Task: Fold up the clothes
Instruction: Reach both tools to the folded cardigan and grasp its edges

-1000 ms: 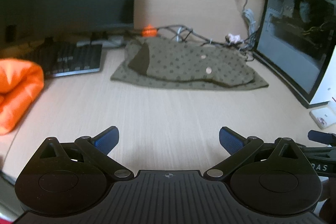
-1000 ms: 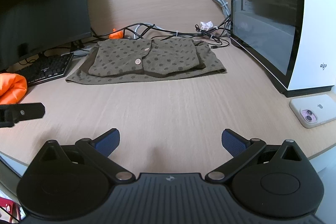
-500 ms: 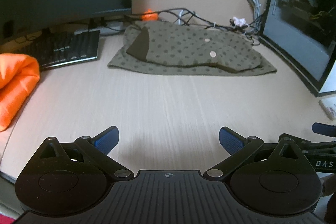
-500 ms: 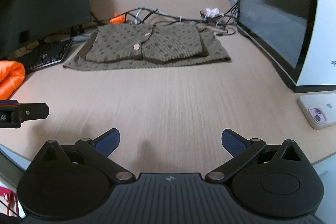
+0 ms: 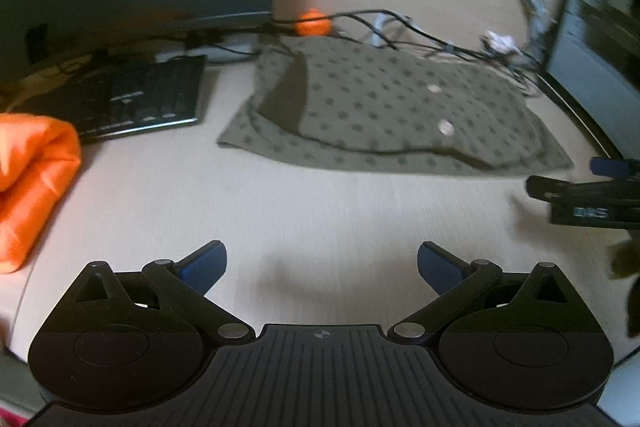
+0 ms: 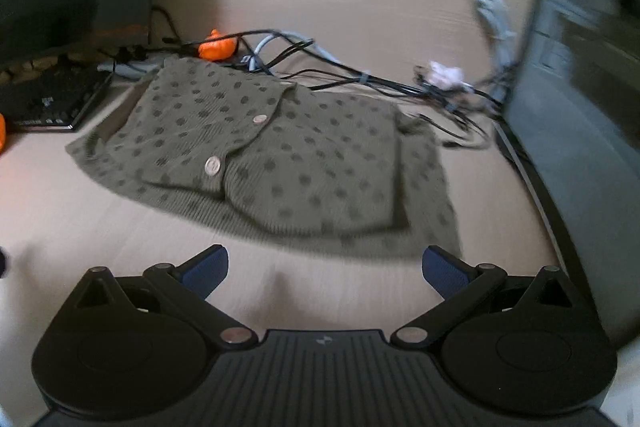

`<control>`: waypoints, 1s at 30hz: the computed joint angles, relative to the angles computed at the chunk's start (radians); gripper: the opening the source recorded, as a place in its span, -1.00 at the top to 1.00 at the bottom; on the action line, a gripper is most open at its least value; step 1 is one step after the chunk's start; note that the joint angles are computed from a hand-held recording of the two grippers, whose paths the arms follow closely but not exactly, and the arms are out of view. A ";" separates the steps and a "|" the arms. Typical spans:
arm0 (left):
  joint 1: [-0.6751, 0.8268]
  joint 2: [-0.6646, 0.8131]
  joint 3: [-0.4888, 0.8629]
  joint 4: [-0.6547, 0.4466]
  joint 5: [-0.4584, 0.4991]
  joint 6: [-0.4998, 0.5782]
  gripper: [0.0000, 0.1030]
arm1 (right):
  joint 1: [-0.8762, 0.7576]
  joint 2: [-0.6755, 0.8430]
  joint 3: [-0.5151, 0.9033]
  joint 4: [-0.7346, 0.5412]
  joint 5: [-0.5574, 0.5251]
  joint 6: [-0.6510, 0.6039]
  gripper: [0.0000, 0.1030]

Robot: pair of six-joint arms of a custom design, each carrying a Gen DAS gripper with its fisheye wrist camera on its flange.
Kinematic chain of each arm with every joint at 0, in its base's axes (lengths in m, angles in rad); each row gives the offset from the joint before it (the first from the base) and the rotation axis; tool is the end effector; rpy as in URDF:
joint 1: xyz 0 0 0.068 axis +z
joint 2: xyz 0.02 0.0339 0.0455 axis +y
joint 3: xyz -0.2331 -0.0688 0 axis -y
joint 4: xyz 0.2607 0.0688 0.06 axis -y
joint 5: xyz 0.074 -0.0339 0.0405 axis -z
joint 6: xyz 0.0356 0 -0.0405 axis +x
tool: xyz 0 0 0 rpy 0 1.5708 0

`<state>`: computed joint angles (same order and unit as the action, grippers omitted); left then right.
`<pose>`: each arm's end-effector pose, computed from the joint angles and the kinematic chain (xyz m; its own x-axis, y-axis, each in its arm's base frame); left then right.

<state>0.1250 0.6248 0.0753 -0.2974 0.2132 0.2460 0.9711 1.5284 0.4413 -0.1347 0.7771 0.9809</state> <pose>0.1564 0.0121 0.0834 -0.7168 0.1498 -0.6810 0.1977 0.9802 0.0075 0.1439 0.1663 0.0501 -0.6717 0.0673 -0.7378 0.1886 0.9786 -0.0824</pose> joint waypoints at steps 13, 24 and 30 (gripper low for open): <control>-0.171 0.313 0.148 0.177 -0.227 -0.120 -1.00 | -0.260 0.268 0.107 0.458 -0.080 -0.658 -1.00; -0.306 0.811 0.338 0.475 -0.273 -0.020 -1.00 | -0.402 0.236 0.081 0.590 -0.162 -0.680 -1.00; -0.410 1.170 0.539 0.698 -0.386 0.136 -1.00 | -0.447 0.144 0.033 0.579 -0.204 -0.651 -1.00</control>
<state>-0.2850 1.7944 0.6143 0.4002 -0.1725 0.3824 0.5236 1.6724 0.4740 0.4443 0.5730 0.3297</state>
